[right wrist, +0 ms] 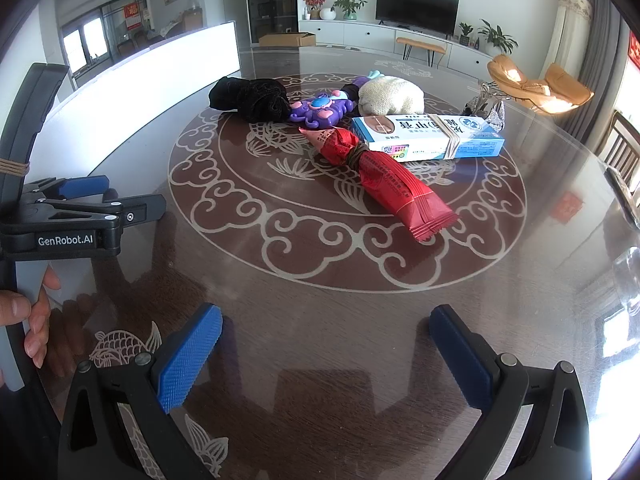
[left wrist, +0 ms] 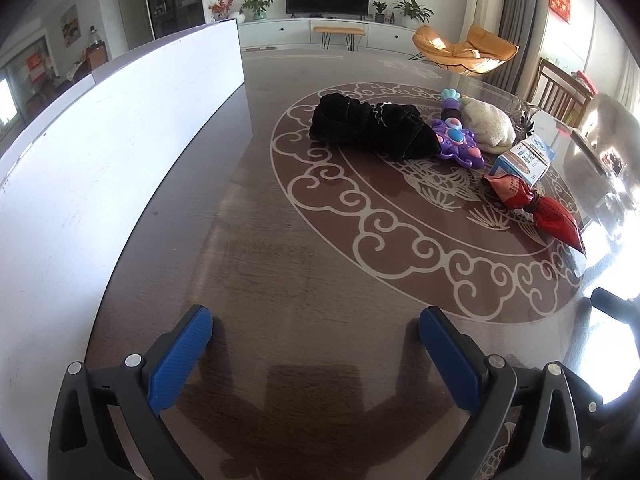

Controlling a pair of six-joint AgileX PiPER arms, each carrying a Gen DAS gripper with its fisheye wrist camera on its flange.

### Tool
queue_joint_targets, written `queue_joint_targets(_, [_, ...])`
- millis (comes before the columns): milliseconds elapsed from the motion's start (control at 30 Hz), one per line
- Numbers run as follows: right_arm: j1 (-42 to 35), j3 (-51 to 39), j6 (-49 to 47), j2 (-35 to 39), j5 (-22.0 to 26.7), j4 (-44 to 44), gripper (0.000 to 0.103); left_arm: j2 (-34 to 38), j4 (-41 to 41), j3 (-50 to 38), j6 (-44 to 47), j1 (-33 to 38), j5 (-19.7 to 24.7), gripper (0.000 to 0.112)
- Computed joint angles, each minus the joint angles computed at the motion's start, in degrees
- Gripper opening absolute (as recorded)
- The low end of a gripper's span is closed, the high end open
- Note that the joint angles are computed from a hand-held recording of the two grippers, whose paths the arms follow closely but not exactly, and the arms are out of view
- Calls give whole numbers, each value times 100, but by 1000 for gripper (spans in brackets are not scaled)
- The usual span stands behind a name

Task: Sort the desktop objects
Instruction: 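Move both open tools back over the remaining table objects, then lower the right tool and close it on the red tied snack packet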

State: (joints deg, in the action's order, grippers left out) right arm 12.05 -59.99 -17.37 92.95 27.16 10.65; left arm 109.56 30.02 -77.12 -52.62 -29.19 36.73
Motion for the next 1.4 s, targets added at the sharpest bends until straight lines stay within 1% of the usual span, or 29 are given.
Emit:
queue_joint_targets(167, [7,3,28,-2,-5,-29,103,2,0,-2,0,0,0,103])
queue_joint_targets(233, [28,64,269,-55,-122,-232,103,0,1,-1,-1,-1,-1,103])
queue_joint_targets(267, [-33,185,157,-162,-274,-85,103,2,1,-2,0,-1,-2,103])
queue_joint_targets(300, [-132,322,-172,-304,-430,290,103,2,1,-2,0,-1,-2,103])
queue_joint_targets(333, [-255,459,-654,-465,-543,863,103,2,1,-2,0,-1,-2,103])
queue_joint_targets(400, [-542,554,-1563,-692,-451,1978,103,5,4,0,-4,-1,-4,103])
queue_joint_targets(433, [-647,500,-1890,-735,-384,2291,103,5,4,0,-4,-1,-4,103])
queue_joint_targets(467, [-702,359,-2043,-717,-321,2375,103,5,4,0,-4,-1,-4,103])
queue_joint_targets(500, [-715,67,-2015,-610,-187,2230,103,8,8,-1,-10,-2,-5,103])
queue_joint_targets(533, [-697,-324,-1833,-430,45,1889,103,0,1,-3,0,2,0,103])
queue_joint_targets(633, [-620,-2043,-1512,706,1463,893,103,-5,-3,-4,7,5,1,103])
queue_joint_targets(667, [-591,-2528,-1510,1068,1847,666,103,-5,-3,-4,7,5,1,103])
queue_joint_targets(733, [-548,-3150,-1598,1611,2214,460,103,-6,8,-5,-3,1,7,103])
queue_joint_targets(800, [-495,-3851,-1461,2191,2705,300,103,-15,14,-3,-10,1,15,103])
queue_joint_targets(867, [-471,-4251,-1374,2553,2947,352,98,-11,6,-17,7,5,23,103])
queue_joint_targets(900, [-432,-4262,-1328,2600,2864,367,96,-11,14,-4,-8,2,12,103])
queue_joint_targets(1000, [-299,-3945,-1347,2477,2400,490,92,-16,17,-5,-10,1,16,103])
queue_joint_targets(1067, [-163,-3566,-1340,2279,2029,452,86,-16,14,-7,-6,7,14,103])
queue_joint_targets(1100, [-135,-3356,-1465,2165,1858,583,83,-18,11,-13,0,8,20,103])
queue_joint_targets(1167, [-67,-3045,-1571,1974,1623,701,64,-29,5,-17,10,13,33,103])
queue_joint_targets(1200, [-25,-2922,-1572,1895,1538,723,59,-30,-5,-27,26,21,36,103])
queue_joint_targets(1233, [9,-2793,-1557,1816,1460,726,49,-30,-5,-27,26,21,36,103])
queue_joint_targets(1267, [35,-2665,-1525,1733,1389,711,43,-30,-5,-27,26,21,36,103])
queue_joint_targets(1300, [66,-2529,-1492,1648,1317,712,40,-30,-14,-37,39,24,44,103])
queue_joint_targets(1333, [96,-2394,-1457,1566,1240,701,34,-28,-5,-28,26,21,35,103])
queue_joint_targets(1367, [82,-2226,-1490,1460,1176,735,30,-29,-10,-34,35,24,41,103])
queue_joint_targets(1400, [69,-2073,-1505,1352,1134,764,28,-29,-12,-36,38,24,42,103])
